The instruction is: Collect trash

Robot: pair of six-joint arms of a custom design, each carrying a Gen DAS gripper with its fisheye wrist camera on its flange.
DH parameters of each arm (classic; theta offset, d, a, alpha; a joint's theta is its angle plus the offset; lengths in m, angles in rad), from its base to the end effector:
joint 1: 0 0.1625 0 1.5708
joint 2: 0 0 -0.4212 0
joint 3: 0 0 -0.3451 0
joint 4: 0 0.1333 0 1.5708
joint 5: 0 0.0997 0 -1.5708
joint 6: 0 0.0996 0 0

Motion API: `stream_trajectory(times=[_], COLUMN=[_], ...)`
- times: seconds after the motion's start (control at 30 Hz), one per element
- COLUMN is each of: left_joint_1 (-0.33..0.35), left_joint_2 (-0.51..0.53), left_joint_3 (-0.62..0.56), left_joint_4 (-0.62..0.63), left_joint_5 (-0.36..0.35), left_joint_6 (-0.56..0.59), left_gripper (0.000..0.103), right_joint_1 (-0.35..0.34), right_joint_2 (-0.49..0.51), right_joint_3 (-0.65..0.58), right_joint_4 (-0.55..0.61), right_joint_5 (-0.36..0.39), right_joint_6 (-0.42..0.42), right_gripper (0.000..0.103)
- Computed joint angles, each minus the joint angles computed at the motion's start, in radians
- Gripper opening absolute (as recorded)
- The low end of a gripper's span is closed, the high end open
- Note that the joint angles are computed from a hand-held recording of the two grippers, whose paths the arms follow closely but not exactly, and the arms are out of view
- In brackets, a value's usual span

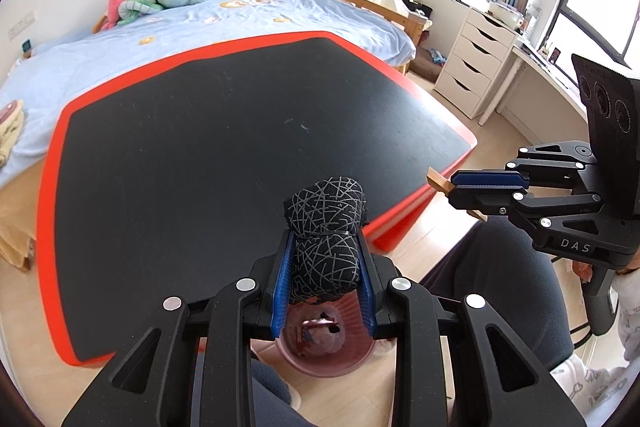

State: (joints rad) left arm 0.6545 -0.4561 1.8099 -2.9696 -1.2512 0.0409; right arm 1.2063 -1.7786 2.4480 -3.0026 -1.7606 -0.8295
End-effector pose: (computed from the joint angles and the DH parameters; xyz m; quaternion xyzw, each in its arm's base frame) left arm -0.3411 -0.4692 -0.0790 0.4514 0.8778 -0.0875 0.1347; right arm -0.0083 -0.3430 0.3586 0.1786 -0.9073 0.2569 0.2809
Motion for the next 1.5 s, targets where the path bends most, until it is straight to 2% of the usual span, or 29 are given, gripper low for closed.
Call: stream_trajectory(times=[0.17, 0.37, 0.77, 0.87, 0.9, 0.93, 0.97, 1.0, 1.03, 1.07, 1.13, 1.23, 1.33, 1.5], left_joint_1=[-0.011, -0.022, -0.029, -0.029, -0.029, -0.029, -0.027, -0.028, -0.029, -0.031, -0.030, -0.030, -0.028, -0.026], left_joint_2=[-0.013, -0.022, -0.025, -0.022, -0.020, -0.017, -0.013, -0.010, -0.009, -0.008, -0.007, -0.010, -0.012, -0.019], left_joint_3=[0.053, 0.102, 0.119, 0.117, 0.118, 0.120, 0.122, 0.129, 0.134, 0.134, 0.130, 0.133, 0.135, 0.142], left_joint_4=[-0.020, -0.039, -0.040, -0.039, -0.049, -0.059, -0.078, -0.106, -0.120, -0.121, -0.111, -0.111, -0.114, -0.114], left_joint_5=[-0.021, -0.037, -0.046, -0.050, -0.055, -0.054, -0.055, -0.052, -0.044, -0.032, -0.018, -0.006, -0.009, -0.003], left_joint_6=[-0.015, -0.023, -0.024, -0.026, -0.025, -0.023, -0.024, -0.029, -0.034, -0.040, -0.052, -0.064, -0.076, -0.089], left_gripper=[0.028, 0.028, 0.028, 0.033, 0.041, 0.060, 0.072, 0.086, 0.087, 0.087, 0.089, 0.094, 0.095, 0.095], right_joint_1=[-0.028, -0.041, -0.060, -0.073, -0.078, -0.076, -0.072, -0.073, -0.079, -0.087, -0.088, -0.093, -0.095, -0.096], right_joint_2=[-0.049, -0.052, -0.049, -0.054, -0.055, -0.047, -0.039, -0.033, -0.034, -0.036, -0.030, -0.032, -0.031, -0.029], right_joint_3=[0.045, 0.062, 0.060, 0.055, 0.053, 0.053, 0.055, 0.059, 0.061, 0.063, 0.065, 0.069, 0.075, 0.080], right_joint_4=[0.039, 0.059, 0.083, 0.108, 0.117, 0.109, 0.095, 0.080, 0.077, 0.073, 0.054, 0.041, 0.016, -0.002], right_joint_5=[0.016, 0.025, 0.046, 0.060, 0.063, 0.053, 0.041, 0.035, 0.041, 0.049, 0.037, 0.034, 0.029, 0.018], right_joint_6=[-0.021, -0.029, -0.046, -0.057, -0.062, -0.064, -0.067, -0.072, -0.075, -0.075, -0.068, -0.056, -0.044, -0.020], right_gripper=[0.011, 0.011, 0.011, 0.012, 0.014, 0.029, 0.041, 0.064, 0.072, 0.075, 0.088, 0.092, 0.098, 0.100])
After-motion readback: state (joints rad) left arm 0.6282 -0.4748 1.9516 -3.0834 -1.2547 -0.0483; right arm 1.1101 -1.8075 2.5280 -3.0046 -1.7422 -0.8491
